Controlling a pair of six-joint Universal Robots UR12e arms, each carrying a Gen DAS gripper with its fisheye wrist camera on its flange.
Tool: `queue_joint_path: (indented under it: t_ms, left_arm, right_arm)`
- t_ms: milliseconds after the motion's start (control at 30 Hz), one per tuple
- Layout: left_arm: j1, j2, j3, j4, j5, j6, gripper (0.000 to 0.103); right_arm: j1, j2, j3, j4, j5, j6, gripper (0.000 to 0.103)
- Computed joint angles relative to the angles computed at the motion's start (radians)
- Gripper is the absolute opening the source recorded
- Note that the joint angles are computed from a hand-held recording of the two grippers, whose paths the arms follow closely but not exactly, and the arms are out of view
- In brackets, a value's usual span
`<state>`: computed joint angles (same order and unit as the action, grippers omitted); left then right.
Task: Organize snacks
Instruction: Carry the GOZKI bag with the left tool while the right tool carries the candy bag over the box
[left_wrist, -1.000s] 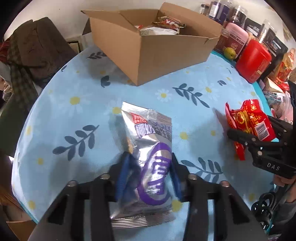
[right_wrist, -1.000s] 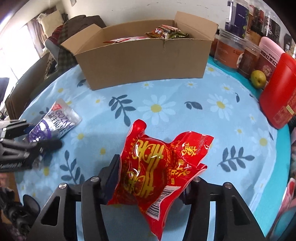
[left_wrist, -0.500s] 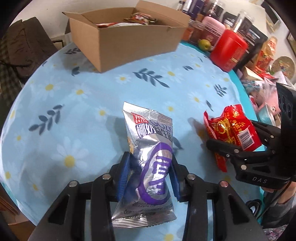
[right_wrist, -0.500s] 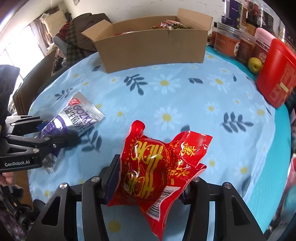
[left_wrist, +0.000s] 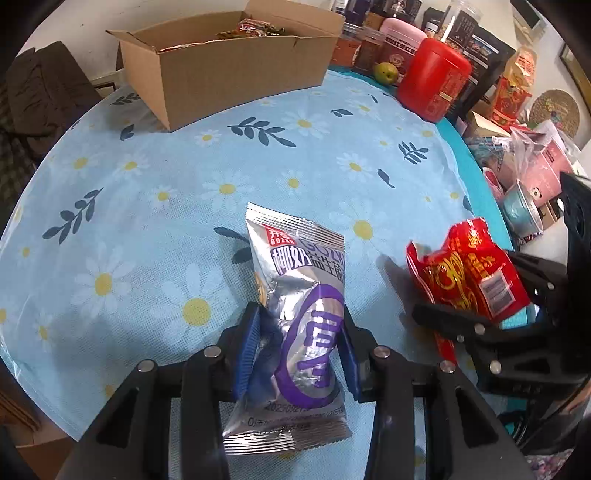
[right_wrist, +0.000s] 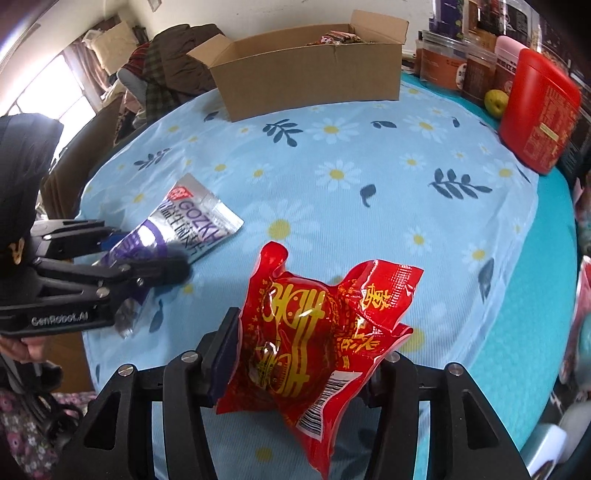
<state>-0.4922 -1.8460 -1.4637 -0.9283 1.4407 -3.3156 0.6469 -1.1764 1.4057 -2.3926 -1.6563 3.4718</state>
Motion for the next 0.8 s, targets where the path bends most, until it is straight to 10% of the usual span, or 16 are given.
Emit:
queue_joint_path:
  t_ms: [467,567,800]
  left_arm:
    - [-0.033,-0.012,-0.003,0.050,0.093,0.083,0.057]
    - [-0.032,-0.006,-0.016,0.076,0.115,0.073,0.041]
    - [-0.012,0.009,-0.037,0.102,0.032,0.042,0.039]
  right_arm:
    - [0.042,0.029,-0.031,0.025,-0.152,-0.074,0.062]
    - [0.044,0.026,-0.023,0.011,-0.167,-0.063,0.053]
    - [0.037,0.017,-0.006,-0.021,-0.149,-0.020,0.049]
